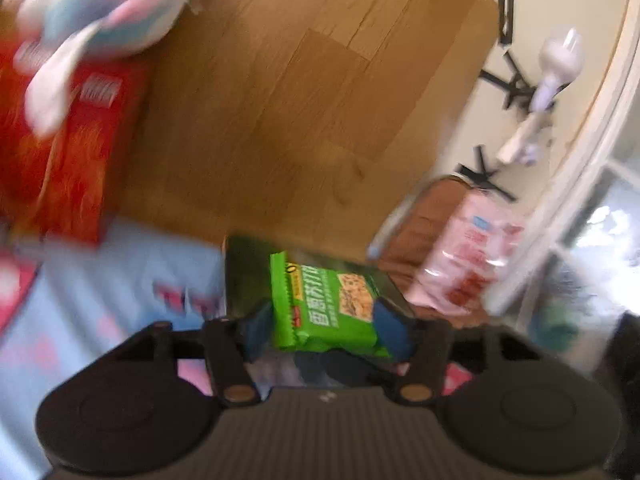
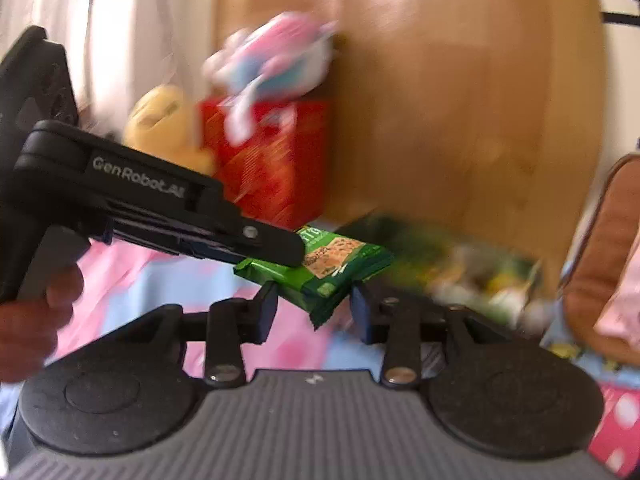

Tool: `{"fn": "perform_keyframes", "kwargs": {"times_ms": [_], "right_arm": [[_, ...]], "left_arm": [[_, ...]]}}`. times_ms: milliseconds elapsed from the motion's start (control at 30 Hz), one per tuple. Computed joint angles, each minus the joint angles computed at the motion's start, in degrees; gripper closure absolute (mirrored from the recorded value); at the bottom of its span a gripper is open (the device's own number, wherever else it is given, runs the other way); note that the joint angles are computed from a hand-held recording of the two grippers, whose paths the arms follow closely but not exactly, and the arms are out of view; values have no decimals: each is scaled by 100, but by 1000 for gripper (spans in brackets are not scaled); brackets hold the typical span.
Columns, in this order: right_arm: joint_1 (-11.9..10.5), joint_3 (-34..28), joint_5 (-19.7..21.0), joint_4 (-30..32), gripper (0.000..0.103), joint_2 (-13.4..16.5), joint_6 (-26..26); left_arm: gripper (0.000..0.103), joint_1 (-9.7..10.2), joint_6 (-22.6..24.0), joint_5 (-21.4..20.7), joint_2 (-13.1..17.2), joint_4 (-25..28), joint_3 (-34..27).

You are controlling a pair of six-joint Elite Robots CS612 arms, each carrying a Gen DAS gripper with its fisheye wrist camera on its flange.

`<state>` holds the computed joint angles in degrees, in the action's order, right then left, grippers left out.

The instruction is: Organize snacks

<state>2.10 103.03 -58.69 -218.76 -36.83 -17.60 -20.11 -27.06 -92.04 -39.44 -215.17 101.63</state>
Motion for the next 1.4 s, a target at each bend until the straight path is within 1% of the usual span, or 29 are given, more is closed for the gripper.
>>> {"fn": "perform_keyframes", "kwargs": {"times_ms": [33,67,100,133,167,233,267,300,367,400,467,567,633,667,733,800,867,933,1000,1033,1067,1100,1133,1167,1200,1267,1300,1400], "right_arm": [[9,-187,-100,58,45,31,126],[44,-382,-293,264,39,63,93],[75,-528,-550,548,42,86,10],[72,-598,-710,730,42,94,106],[7,-576,-630,771,42,91,313],[-253,-385,31,330,42,154,774],[-368,-237,231,92,42,179,936],[-457,-87,372,-19,42,185,980],[-642,228,666,-62,42,188,968],[-728,395,783,-49,42,182,956],[-849,649,945,120,42,119,829],[-985,1066,978,355,42,-29,533],[-1044,1335,921,330,42,-104,355],[-1057,1426,893,329,42,-135,276],[-1094,1603,865,307,42,-187,143],[-1108,1739,826,373,42,-228,14],[-1137,1890,872,349,42,-239,-77],[-1143,1933,970,178,42,-188,-46],[-1085,1924,971,170,42,-158,-17],[-1043,1901,948,292,42,-166,-80],[-986,1876,876,285,43,-148,-125],[-929,1856,786,186,45,-121,-192],[-877,1825,716,161,56,-111,-297],[-828,1778,655,159,63,-101,-372],[-792,1711,625,216,63,-93,-387],[-760,1571,574,204,63,-49,-162],[-780,1513,653,232,62,-31,12],[-941,1355,1214,170,61,75,791]], "left_arm": [[51,-36,-49,265,-14,308,-90],[51,-35,-233,290,-1,375,-105],[52,-5,-435,75,23,203,-55],[51,25,-496,-147,69,-97,14],[50,14,-512,-176,85,-353,142],[49,-34,-546,-71,85,-657,420],[49,-34,-642,-158,98,-768,547],[49,-24,-745,-282,111,-805,617],[49,15,-901,-629,159,-896,745],[49,3,-944,-752,180,-907,796],[49,-63,-914,-911,213,-872,854],[49,-144,-909,-1080,281,-851,856],[49,-177,-917,-1299,357,-899,857],[49,-213,-866,-1331,372,-876,862],[49,-316,-710,-1253,380,-839,908],[49,-367,-637,-1317,396,-792,921],[49,-395,-584,-1407,389,-676,916],[49,-436,-497,-1336,352,-572,948],[49,-470,-398,-1249,324,-559,987],[49,-476,-376,-1237,315,-535,1000],[49,-480,-384,-1260,316,-502,1003],[49,-479,-400,-1283,325,-539,1007],[48,-486,-427,-1287,326,-554,1013],[47,-503,-445,-1201,317,-570,1033],[47,-493,-452,-1221,315,-558,1026],[47,-443,-554,-1346,337,-572,994],[47,-421,-622,-1402,349,-589,982],[47,-374,-816,-1529,397,-673,944]]}}
